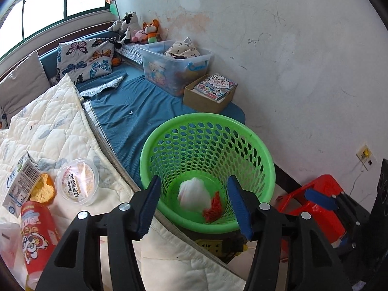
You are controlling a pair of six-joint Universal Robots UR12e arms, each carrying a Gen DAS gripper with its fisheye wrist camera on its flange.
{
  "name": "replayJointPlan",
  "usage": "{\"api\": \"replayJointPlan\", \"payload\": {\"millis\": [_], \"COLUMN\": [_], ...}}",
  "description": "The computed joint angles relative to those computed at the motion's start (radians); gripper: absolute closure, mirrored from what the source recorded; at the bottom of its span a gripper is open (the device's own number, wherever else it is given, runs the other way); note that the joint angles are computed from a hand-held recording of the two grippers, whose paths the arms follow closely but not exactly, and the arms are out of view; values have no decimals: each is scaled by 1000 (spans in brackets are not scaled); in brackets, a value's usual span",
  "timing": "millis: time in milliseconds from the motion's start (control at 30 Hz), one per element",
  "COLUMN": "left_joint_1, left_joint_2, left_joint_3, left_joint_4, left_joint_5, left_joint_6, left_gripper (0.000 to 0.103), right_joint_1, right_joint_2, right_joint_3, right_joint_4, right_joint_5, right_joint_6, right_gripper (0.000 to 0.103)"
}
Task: Collect trash
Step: 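Return both tools to the table toward the round tub and pink wrapper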
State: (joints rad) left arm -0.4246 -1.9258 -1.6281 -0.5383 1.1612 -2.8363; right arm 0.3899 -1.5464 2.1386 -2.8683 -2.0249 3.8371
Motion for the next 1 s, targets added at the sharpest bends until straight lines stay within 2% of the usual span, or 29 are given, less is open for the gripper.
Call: {"api": "replayJointPlan", "payload": {"millis": [233,467,800,1000], "left_joint_1": [21,71,181,251], "left_joint_2": [37,102,191,224], "left_joint_3": [-41,-109,-210,-247], "left_joint_4": [31,84,159,166], "left_joint_5": [1,17,37,56], "left_joint_6": [2,-20,-63,-90], "left_gripper": [45,42,42,42], "right_joint_1": [20,52,103,119], "right_joint_2": [6,19,78,111], "right_joint_3": [-10,-40,-122,-166], "right_joint_4": [-1,-19,-49,-59], "right_joint_5": [-3,-9,10,46], "right_joint_6": [5,-24,-110,-143], "right_gripper": [19,17,14,13]}}
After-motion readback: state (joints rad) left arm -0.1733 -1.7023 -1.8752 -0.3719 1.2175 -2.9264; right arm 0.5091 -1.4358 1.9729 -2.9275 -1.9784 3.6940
